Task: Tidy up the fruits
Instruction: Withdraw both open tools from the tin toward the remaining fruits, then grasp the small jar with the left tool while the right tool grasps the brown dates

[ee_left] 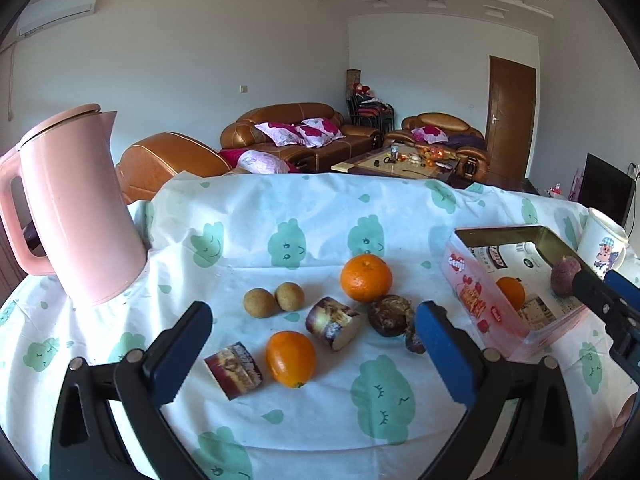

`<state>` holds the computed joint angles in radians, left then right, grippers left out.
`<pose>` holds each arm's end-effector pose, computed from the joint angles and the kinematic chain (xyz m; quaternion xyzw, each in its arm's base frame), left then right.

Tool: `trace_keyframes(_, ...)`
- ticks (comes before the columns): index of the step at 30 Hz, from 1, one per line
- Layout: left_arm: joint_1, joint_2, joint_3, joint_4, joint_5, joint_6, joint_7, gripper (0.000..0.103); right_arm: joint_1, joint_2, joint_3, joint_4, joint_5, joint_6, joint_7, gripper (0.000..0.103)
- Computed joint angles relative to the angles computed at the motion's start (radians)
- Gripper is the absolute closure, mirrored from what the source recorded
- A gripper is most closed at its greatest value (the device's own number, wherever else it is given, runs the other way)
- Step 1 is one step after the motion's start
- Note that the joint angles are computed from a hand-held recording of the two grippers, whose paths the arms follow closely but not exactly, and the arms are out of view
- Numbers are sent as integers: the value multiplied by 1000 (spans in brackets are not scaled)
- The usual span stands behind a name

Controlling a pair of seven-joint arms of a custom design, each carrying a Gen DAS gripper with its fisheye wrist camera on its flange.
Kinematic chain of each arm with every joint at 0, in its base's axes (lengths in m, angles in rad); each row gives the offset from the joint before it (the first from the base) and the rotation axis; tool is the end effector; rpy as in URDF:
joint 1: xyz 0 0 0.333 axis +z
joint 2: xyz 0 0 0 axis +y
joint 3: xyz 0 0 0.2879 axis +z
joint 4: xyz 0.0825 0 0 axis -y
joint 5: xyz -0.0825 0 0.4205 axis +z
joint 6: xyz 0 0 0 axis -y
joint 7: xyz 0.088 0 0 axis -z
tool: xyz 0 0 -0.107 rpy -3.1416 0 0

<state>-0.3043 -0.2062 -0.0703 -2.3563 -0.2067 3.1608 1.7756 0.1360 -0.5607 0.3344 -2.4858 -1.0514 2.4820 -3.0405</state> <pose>0.5230 -0.1873 0.4866 -0.4919 0.7239 -0.3953 0.2789 0.4200 0.2232 0.4909 -0.4438 0.7348 -0.4047 0.3153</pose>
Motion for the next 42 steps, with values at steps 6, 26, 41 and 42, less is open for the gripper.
trace_keyframes(6,248,15,-134,37,187,-35,-167,0,19,103,-6,77,-17,109,-34,26)
trace_keyframes(26,125,39,-3,98,-194,-294,420,2,197,493,-163,408,233,0,-478,46)
trace_keyframes(41,151,77,-29,152,-311,-422,549,57,224,495,-200,405,266,2,-586,61)
trace_keyframes(42,151,72,-28,146,-328,-411,554,57,220,485,-201,393,269,23,-581,61)
